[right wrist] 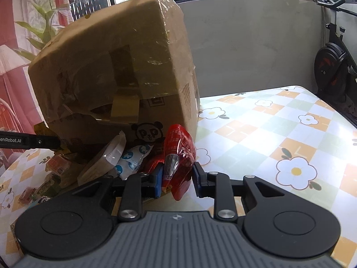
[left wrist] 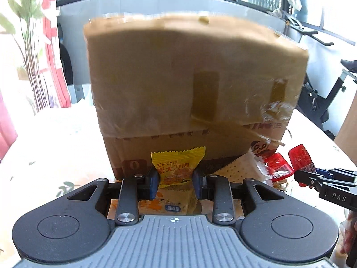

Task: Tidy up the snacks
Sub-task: 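Grasp the yellow snack packet with the left gripper while the right carries the red bag, then lower both packets into the lined box and open both grippers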

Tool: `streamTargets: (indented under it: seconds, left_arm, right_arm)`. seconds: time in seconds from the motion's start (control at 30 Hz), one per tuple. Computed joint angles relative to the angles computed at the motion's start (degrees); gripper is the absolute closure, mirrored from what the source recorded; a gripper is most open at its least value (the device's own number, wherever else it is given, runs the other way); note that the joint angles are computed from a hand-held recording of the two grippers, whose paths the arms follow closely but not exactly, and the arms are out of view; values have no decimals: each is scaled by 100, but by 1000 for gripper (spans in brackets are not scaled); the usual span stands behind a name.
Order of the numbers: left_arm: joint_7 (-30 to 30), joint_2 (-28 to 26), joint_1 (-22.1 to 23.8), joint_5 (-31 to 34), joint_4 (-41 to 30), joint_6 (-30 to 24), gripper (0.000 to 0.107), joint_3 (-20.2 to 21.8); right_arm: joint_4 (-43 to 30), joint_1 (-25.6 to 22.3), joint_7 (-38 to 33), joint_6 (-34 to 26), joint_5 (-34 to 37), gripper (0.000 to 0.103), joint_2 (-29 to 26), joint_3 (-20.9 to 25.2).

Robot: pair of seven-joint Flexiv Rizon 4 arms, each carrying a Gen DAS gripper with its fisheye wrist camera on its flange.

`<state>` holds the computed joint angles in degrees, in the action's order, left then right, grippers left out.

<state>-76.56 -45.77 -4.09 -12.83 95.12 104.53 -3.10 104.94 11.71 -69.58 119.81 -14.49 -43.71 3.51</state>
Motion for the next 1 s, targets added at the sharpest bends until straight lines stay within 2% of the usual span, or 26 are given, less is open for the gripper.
streamTargets:
  seconds: [0.17,0.37,0.57,0.7,0.77,0.8,0.9,1.0]
  left_arm:
    - [-22,324,218,210,308,299,74,-228]
    - [-51,585,578,507,167,567,74,-594]
    - [199,657,694,643,-574,146,74,-799]
    - [439,358,463,457,-1406,-188,74,-623]
    - [470,133,197,194,-1916,-528,74,-290]
    - [457,26,101,71,-2145,-718,74,-147]
    - [297,-317,-244,-158,-2817,-1243,74,439]
    - [129,-589,-353,-137,-3282,-1614,74,724]
  right_arm:
    - [216,-157,-47,265,-99,75,308,113]
    - [-153,-559,294,446,-748,75,522,417]
    - [-1023,-874,829,249,-1775,75,438,625]
    - [-1991,-1069,1335,-295,-2703,75,24,917]
    - [-2513,-1104,1405,-724,-3105,75,-239,1081]
    - [-2784,-1188,1414,-1007,-3316,75,-402,1307]
    - [-3396,-1311,1189,-1808,-3499,75,-799,1949]
    - [-3746,-1220,923,-2316,-3361,75,-992,2140]
